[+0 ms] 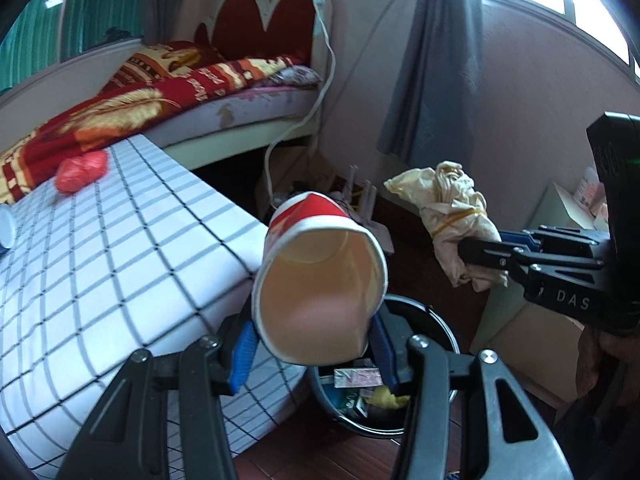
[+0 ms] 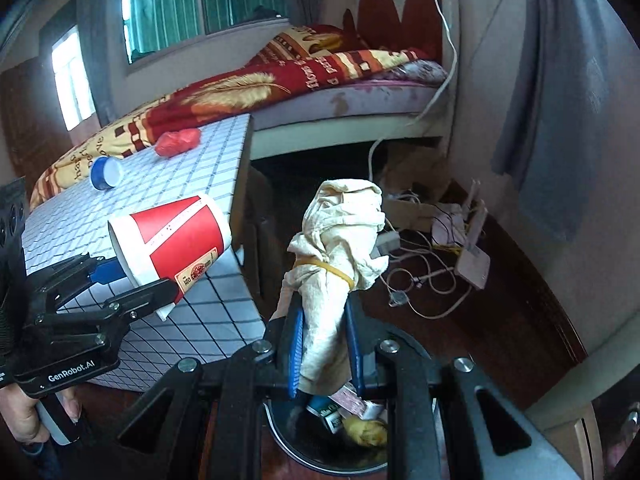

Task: Collect trash
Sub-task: 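Lift the paper cup and stocking and carry them over the bucket, then open both tools to drop the cup and stocking into the bucket, then move both tools back toward the blue cup and red bag on the table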

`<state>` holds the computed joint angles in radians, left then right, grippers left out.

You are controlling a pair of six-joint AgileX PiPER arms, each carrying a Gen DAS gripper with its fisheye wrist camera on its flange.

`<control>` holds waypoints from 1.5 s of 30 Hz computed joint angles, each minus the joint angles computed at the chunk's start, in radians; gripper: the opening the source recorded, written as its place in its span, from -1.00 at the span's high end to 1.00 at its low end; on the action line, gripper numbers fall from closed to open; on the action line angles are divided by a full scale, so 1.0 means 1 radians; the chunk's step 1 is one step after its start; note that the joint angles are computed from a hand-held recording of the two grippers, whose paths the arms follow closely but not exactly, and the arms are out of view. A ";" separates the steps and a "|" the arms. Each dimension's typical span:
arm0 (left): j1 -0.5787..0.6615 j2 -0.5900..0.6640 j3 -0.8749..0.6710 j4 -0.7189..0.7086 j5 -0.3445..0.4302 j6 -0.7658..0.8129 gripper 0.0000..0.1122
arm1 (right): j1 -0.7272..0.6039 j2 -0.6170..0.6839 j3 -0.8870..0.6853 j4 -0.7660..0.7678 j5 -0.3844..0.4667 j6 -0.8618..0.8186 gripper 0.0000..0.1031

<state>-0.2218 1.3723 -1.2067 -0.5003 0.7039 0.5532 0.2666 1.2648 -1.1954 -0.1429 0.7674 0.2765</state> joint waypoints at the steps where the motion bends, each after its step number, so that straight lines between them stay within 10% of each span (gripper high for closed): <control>1: -0.011 0.007 -0.001 0.007 -0.001 -0.006 0.09 | -0.011 -0.004 0.011 0.009 -0.002 -0.010 0.60; 31: -0.175 0.257 0.020 0.044 0.016 -0.054 -0.09 | -0.257 0.140 0.280 0.347 -0.121 -0.498 0.59; 32: -0.177 0.280 0.005 0.052 0.036 -0.073 -0.21 | -0.243 0.158 0.276 0.309 -0.121 -0.468 0.54; 35: -0.190 0.299 0.003 0.139 -0.014 -0.183 -0.51 | -0.228 0.221 0.292 0.142 -0.146 -0.302 -0.60; 37: -0.186 0.287 0.019 0.192 -0.035 -0.242 -0.79 | -0.248 0.240 0.296 0.127 -0.132 -0.282 -0.62; 40: -0.188 0.260 0.058 0.283 -0.089 -0.328 -0.83 | -0.238 0.231 0.307 0.056 -0.149 -0.223 -1.00; 45: -0.191 0.243 0.084 0.322 -0.104 -0.356 -0.83 | -0.206 0.216 0.294 0.010 -0.153 -0.183 -1.00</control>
